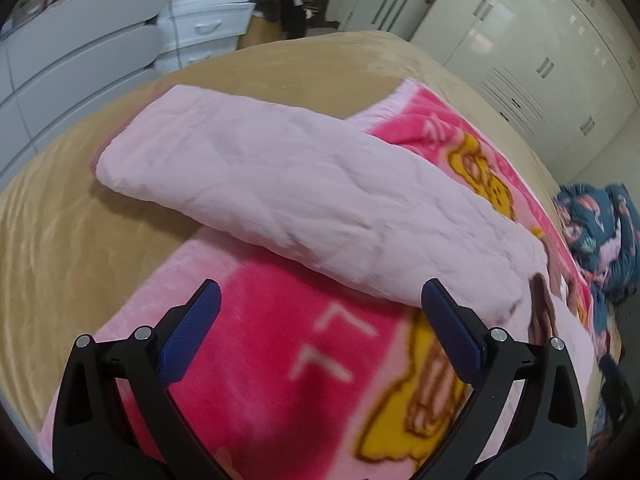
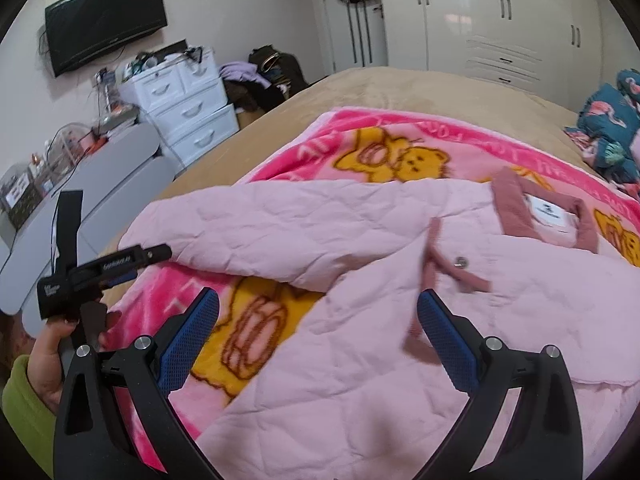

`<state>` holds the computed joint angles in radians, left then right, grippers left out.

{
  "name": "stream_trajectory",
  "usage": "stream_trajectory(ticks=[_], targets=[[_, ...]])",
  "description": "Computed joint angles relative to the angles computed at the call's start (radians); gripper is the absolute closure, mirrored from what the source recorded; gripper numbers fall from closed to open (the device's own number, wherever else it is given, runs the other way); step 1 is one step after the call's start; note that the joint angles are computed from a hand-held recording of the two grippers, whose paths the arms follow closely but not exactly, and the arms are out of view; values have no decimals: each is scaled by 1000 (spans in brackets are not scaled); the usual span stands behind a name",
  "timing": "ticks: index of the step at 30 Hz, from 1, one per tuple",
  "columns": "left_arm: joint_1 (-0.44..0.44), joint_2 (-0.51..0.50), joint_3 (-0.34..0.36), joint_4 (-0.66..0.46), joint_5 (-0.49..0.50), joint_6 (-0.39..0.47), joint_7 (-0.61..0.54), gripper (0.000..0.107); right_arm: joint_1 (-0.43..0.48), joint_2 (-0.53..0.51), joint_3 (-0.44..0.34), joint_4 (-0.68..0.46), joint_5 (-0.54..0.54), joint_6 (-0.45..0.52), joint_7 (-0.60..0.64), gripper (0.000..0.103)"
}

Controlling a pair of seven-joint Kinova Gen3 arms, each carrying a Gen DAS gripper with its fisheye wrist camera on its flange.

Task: Fold large clothes
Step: 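Move the left gripper to the other sleeve cuff and grasp it, then lift the sleeve with the left gripper and fold it across the jacket body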

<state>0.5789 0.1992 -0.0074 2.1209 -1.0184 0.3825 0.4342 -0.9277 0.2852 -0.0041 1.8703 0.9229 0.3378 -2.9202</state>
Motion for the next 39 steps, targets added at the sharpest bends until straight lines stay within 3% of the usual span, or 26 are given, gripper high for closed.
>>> stream_trajectory(ticks=[6, 9, 14, 15, 17, 19, 21, 23, 25, 30, 39], targets=[[-48, 27, -65, 29, -10, -81, 27, 14, 15, 58, -16, -60, -93, 1, 127, 4], [4, 49, -183, 38, 6, -136, 40, 14, 5, 64, 9, -56, -127, -19, 149, 4], [23, 87, -342, 62, -88, -300, 198, 15, -19, 54, 64, -25, -149, -20, 162, 4], [64, 95, -388, 57, -82, -296, 200, 21, -25, 48, 77, -15, -142, -22, 151, 4], [126, 100, -438, 37, -53, -240, 155, 68, -40, 28, 109, 19, -114, -33, 104, 4], [137, 75, -413, 18, -51, -177, 116, 85, -35, 9, 119, 47, -91, -34, 66, 4], [172, 46, -396, -2, -84, -96, 118, 94, -34, -15, 129, 80, -45, -33, 7, 4], [261, 13, -426, -19, -136, -15, 139, 95, -35, -44, 145, 118, 12, -38, -63, 4], [317, -33, -413, -37, -177, 67, 152, 96, -29, -74, 149, 152, 62, -45, -129, 4], [350, -96, -286, -116, -225, 263, 136, 96, -11, -167, 147, 239, 207, -41, -297, 4], [341, -65, -85, -314, -229, 436, 21, 97, 101, -343, 64, 379, 395, -26, -505, 4]])
